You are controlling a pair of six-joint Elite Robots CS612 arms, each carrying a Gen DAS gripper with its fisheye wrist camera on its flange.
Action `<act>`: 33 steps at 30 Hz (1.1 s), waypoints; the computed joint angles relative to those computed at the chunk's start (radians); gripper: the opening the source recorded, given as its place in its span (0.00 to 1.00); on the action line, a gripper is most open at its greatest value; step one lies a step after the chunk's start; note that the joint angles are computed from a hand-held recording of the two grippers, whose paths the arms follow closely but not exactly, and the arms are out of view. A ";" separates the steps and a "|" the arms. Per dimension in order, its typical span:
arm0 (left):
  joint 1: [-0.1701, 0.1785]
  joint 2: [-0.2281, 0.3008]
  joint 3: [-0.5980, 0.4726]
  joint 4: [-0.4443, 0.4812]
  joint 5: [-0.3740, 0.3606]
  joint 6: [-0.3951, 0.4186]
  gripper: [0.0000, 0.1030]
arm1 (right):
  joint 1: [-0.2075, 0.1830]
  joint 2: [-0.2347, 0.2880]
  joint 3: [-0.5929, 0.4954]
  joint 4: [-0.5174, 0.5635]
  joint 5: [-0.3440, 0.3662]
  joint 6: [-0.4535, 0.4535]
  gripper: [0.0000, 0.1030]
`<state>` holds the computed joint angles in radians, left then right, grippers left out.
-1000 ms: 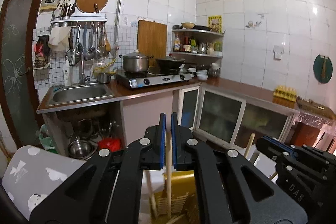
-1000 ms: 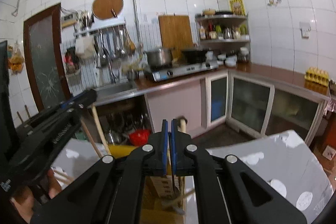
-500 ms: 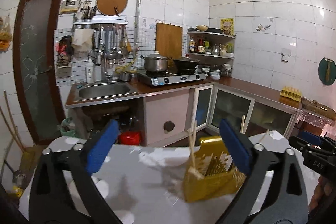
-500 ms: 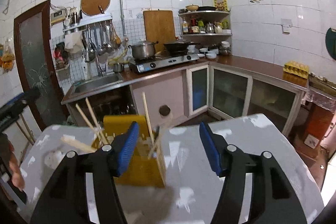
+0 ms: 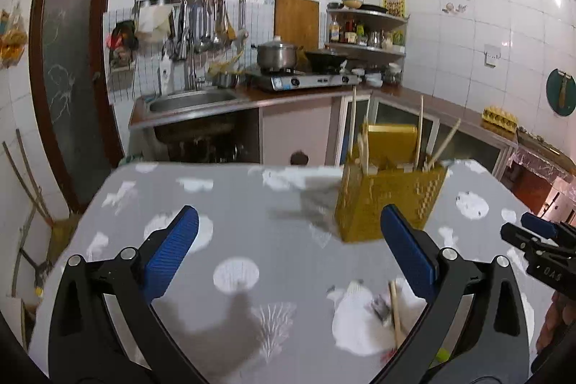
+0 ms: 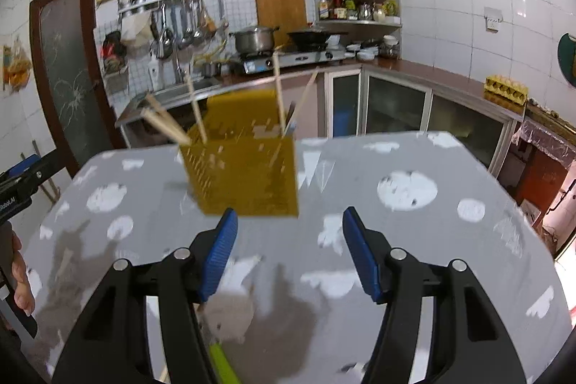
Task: Organize utensils
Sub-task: 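Close the right gripper on the green-handled fork's handle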
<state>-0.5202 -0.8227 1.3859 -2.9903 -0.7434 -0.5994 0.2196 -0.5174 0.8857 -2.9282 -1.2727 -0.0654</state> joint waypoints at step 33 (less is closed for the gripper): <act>0.019 0.024 0.042 0.180 -0.143 -0.176 0.95 | 0.066 0.048 -0.045 0.365 -0.002 -0.285 0.17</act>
<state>-0.5016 -0.7987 1.4281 -2.8106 -0.8864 -0.7752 0.2861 -0.4695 0.8408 -2.5630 -1.2747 -0.3508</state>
